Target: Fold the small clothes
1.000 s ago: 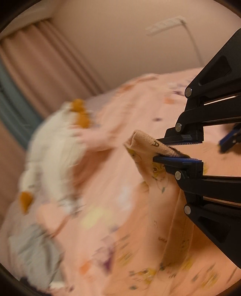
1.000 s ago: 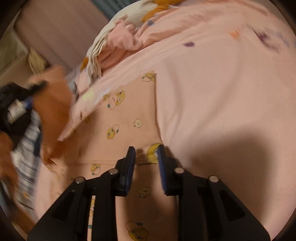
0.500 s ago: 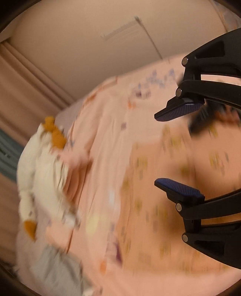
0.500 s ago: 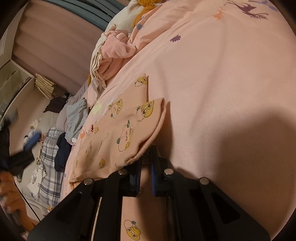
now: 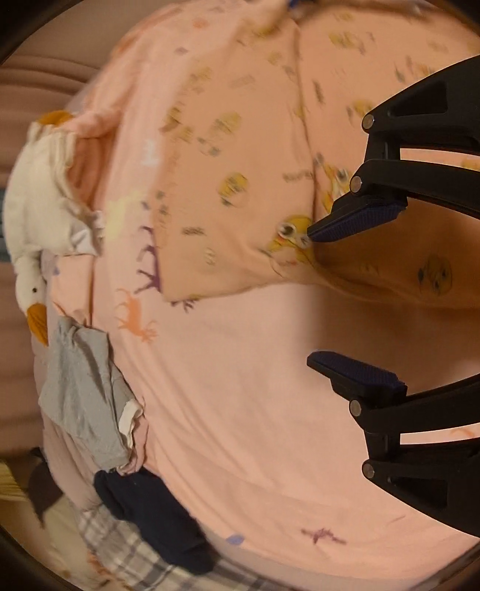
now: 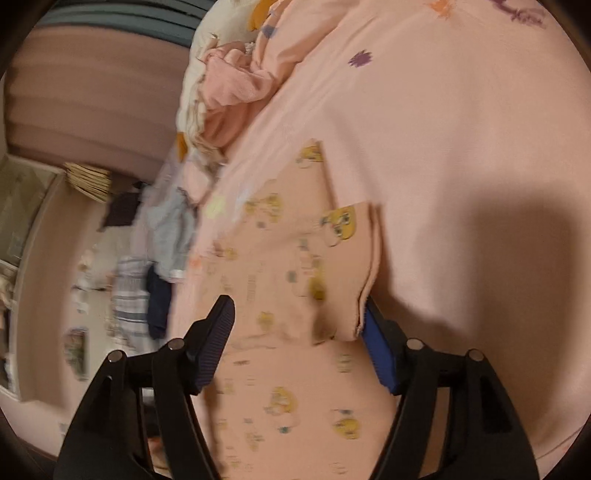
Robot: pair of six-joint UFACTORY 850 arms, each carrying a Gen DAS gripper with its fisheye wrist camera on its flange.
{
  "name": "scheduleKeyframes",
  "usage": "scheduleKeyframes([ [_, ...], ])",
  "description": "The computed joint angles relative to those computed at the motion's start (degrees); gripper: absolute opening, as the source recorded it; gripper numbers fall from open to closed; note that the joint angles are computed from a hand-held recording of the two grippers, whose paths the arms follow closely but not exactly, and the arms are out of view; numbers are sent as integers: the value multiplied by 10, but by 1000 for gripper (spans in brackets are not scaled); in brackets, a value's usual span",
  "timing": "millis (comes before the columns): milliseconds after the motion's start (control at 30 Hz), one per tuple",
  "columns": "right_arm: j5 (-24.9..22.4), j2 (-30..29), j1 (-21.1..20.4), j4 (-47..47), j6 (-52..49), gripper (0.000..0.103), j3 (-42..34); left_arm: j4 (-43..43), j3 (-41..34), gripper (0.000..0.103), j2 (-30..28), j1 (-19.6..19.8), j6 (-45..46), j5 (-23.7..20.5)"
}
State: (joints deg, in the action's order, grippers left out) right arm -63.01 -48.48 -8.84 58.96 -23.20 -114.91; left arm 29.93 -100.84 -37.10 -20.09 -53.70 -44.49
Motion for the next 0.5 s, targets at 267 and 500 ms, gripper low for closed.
scheduleKeyframes([
  [267,49,-26,21,-106,90,17,-42,115,0,63,-18,-14,-82,-50],
  [500,69,-13,32,-56,11,6,-67,193,60,61,12,-14,-241,-15],
])
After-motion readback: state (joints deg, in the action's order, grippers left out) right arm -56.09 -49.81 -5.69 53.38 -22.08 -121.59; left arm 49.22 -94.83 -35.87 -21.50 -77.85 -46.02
